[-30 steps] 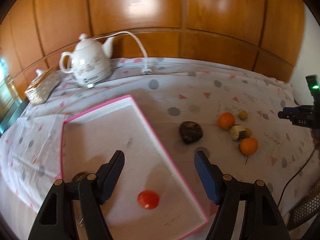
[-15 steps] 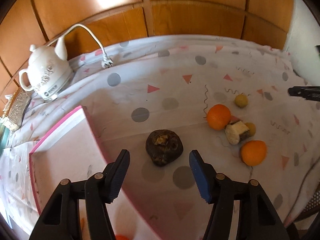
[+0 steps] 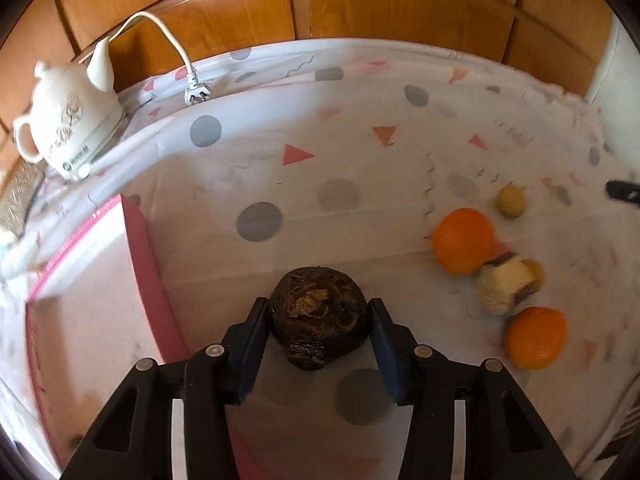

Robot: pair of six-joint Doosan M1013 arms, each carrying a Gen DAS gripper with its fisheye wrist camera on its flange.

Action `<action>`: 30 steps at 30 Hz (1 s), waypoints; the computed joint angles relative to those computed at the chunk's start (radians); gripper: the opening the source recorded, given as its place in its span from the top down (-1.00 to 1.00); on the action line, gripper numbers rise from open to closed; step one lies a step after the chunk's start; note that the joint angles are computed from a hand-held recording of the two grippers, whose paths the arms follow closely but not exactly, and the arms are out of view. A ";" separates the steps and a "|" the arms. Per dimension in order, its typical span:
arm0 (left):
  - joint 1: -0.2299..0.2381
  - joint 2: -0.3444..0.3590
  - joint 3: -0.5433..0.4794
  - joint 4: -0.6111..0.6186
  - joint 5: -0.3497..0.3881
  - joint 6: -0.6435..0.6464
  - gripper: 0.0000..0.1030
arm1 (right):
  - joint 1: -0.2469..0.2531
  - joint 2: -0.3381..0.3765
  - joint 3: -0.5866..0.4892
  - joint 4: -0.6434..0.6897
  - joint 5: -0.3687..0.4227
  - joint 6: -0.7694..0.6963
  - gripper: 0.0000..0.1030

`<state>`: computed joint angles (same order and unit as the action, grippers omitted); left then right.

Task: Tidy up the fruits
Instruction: 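Move the left tool to the dark round cake on the cloth and grasp it, then close the right tool on the small yellow ball while the left tool holds the cake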

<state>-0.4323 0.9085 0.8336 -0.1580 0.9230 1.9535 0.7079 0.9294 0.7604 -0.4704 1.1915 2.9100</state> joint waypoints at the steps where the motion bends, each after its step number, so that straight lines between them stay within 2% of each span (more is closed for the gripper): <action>1: 0.001 -0.017 0.030 -0.033 -0.018 0.025 0.04 | 0.000 0.002 -0.003 0.002 0.002 -0.006 0.29; 5: -0.004 -0.073 0.125 -0.085 -0.075 0.081 0.04 | -0.003 0.011 -0.015 0.028 0.013 -0.027 0.28; 14: 0.009 -0.155 0.259 -0.176 -0.148 0.115 0.04 | -0.005 0.028 -0.038 0.067 0.038 -0.067 0.29; 26: 0.040 -0.195 0.315 -0.247 -0.176 0.121 0.04 | -0.003 0.072 -0.107 0.118 0.016 -0.177 0.29; 30: 0.053 -0.207 0.329 -0.273 -0.186 0.124 0.04 | -0.003 0.081 -0.120 0.138 -0.046 -0.208 0.29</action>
